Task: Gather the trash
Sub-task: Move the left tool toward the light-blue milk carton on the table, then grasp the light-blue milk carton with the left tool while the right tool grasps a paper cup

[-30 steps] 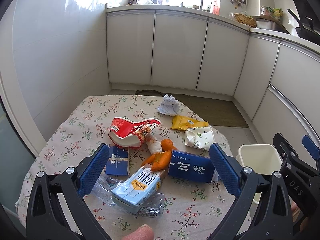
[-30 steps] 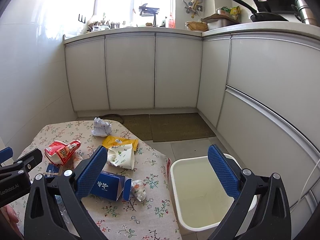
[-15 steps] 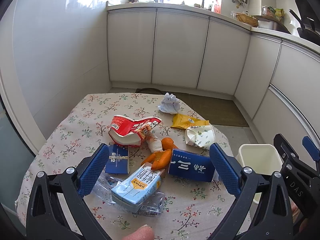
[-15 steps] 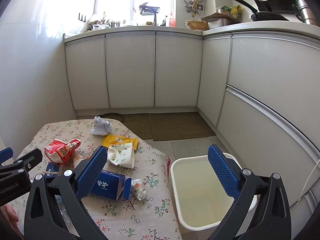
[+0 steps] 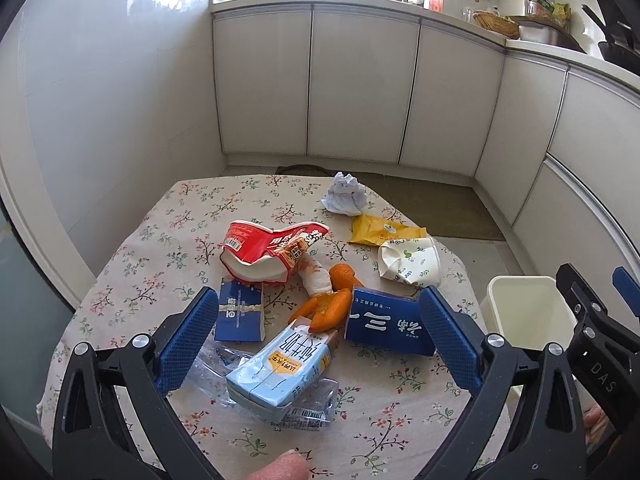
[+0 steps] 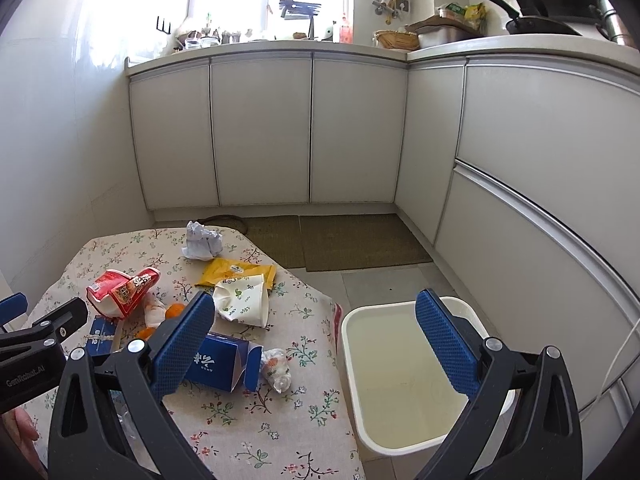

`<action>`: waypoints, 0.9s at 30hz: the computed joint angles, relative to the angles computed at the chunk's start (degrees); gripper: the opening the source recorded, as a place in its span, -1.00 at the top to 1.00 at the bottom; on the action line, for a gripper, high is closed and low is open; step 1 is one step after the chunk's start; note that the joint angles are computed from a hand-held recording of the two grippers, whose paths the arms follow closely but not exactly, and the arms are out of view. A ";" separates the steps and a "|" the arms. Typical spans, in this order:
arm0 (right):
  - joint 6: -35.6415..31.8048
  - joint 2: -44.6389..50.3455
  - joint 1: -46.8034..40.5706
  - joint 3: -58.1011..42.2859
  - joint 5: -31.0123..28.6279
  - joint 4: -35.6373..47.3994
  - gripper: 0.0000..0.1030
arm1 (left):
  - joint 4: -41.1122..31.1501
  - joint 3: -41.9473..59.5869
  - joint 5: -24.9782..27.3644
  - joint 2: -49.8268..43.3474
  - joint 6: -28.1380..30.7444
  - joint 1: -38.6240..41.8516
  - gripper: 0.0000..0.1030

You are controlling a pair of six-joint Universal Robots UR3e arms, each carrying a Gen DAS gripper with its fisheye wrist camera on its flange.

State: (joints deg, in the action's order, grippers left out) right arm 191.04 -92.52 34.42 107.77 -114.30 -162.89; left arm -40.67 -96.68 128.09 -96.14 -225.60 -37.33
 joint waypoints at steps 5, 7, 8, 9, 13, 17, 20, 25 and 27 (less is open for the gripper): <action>0.46 -0.01 -1.76 -0.97 2.45 4.48 -0.90 | -5.72 2.09 -11.75 -0.25 7.29 8.22 -0.87; 0.81 -0.16 -2.79 -0.61 3.90 5.10 -0.90 | -4.58 -0.33 -20.25 1.00 9.64 13.51 -0.87; 0.92 -0.48 -3.40 -0.86 4.67 6.59 -0.90 | -5.06 -1.75 -26.62 1.91 10.59 17.10 -0.87; 1.08 -0.84 -4.26 -0.62 5.81 7.21 -0.90 | -7.21 -1.82 -31.40 2.17 11.34 19.66 -0.86; 2.57 -2.38 -8.22 -1.36 11.83 13.74 -0.89 | -17.63 4.85 -35.55 -2.98 18.55 22.30 -0.87; 3.25 -2.61 -11.92 -1.18 18.69 17.06 -0.89 | -27.12 10.37 -35.06 -7.52 26.20 22.88 -0.86; 4.35 -2.01 -13.20 -1.95 22.62 20.05 -0.89 | -29.96 9.67 -34.44 -8.32 28.19 23.60 -0.86; 4.21 0.34 -12.48 -3.97 23.82 22.33 -0.89 | -31.23 6.71 -35.82 -6.67 30.16 24.20 -0.55; 3.94 0.97 -11.99 -4.54 23.70 22.59 -0.89 | -30.65 3.84 -38.83 -4.26 31.34 25.24 -0.28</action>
State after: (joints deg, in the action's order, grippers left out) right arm 194.99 -91.55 22.43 103.22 -90.61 -140.30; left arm -71.31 -92.84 89.27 -100.40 -194.26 -12.09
